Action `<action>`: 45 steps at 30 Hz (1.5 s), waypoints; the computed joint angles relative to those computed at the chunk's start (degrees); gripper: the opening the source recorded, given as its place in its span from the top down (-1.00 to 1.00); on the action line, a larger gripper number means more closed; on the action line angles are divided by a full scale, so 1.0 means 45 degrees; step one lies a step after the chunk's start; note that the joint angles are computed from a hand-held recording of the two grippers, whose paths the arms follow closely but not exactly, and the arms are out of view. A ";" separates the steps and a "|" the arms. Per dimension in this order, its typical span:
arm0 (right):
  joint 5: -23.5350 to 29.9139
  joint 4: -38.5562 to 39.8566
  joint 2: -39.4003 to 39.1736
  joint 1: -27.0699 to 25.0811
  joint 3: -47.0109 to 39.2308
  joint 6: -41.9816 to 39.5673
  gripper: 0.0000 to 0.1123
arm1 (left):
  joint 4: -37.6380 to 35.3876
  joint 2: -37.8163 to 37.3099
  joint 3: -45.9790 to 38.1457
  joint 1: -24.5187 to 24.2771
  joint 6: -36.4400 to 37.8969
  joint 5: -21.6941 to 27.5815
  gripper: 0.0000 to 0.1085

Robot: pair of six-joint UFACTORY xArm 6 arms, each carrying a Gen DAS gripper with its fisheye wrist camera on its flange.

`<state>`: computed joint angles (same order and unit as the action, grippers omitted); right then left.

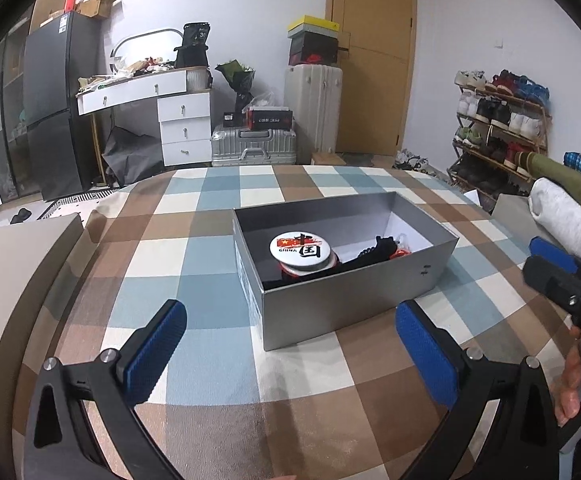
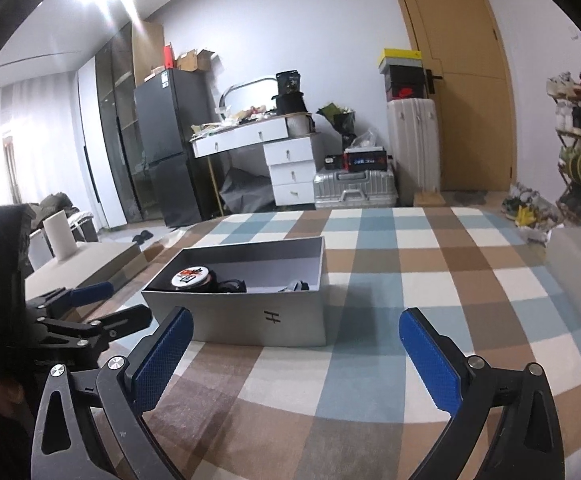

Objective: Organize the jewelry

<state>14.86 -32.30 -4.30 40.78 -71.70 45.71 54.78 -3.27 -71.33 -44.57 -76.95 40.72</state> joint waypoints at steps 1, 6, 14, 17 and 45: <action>-0.0111 -0.0143 -0.0039 -0.0025 0.0052 0.0125 -0.83 | -0.0076 0.0033 -0.0036 -0.0009 0.0084 0.0038 -0.88; -0.0026 -0.0410 -0.0009 0.0002 -0.0019 0.0245 -0.83 | -0.0320 -0.0024 0.0039 0.0053 0.0202 -0.0075 -0.88; 0.0103 -0.0629 0.0003 0.0088 -0.0064 0.0217 -0.83 | -0.0278 -0.0023 0.0037 -0.0037 0.0199 0.0020 -0.88; 0.0100 -0.0729 0.0011 0.0065 -0.0068 0.0382 -0.83 | -0.0203 -0.0029 0.0047 -0.0063 0.0152 0.0046 -0.88; 0.0110 -0.0518 -0.0071 0.0013 0.0037 0.0191 -0.83 | -0.0163 -0.0040 0.0012 -0.0094 0.0187 0.0144 -0.88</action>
